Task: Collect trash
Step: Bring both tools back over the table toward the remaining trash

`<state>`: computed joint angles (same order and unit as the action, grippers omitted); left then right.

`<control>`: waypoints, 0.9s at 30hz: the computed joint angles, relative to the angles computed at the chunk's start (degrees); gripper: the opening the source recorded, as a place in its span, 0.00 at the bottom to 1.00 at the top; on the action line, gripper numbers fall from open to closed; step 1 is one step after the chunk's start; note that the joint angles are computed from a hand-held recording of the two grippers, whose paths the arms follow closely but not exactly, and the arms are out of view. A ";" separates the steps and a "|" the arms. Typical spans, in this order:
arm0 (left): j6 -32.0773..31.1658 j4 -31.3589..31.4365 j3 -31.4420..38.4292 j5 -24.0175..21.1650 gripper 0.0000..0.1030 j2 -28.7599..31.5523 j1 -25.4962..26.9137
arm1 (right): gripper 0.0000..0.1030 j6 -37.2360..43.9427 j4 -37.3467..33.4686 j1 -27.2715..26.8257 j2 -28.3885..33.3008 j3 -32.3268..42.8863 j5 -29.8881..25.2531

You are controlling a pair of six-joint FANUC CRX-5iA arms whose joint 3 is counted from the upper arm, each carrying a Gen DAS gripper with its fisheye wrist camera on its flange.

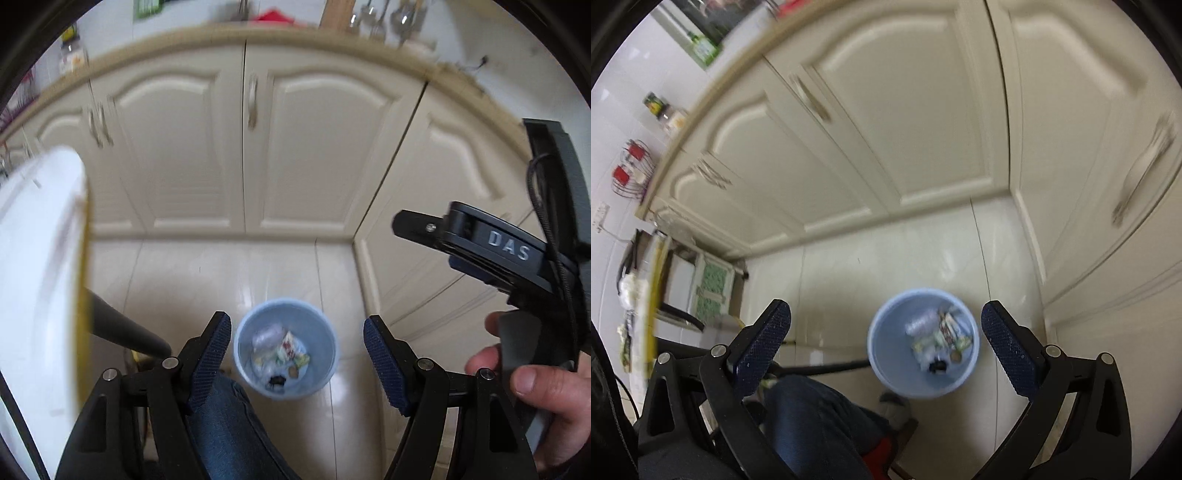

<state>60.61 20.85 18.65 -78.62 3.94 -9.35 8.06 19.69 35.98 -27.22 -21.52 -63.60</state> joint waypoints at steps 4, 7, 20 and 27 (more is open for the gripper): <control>-3.59 4.94 -3.20 1.73 0.73 -5.34 4.67 | 1.00 -3.29 8.56 5.59 0.25 3.80 -3.60; -7.01 9.26 -5.95 3.59 0.77 -10.15 10.65 | 1.00 -4.01 13.70 9.34 1.50 7.21 -5.20; -16.63 25.95 -15.71 1.86 0.99 -23.60 41.59 | 1.00 0.79 28.85 22.61 14.63 24.45 -7.01; -19.18 32.14 -16.28 -2.78 0.99 -25.57 58.76 | 1.00 5.36 30.78 26.88 23.05 33.30 -4.47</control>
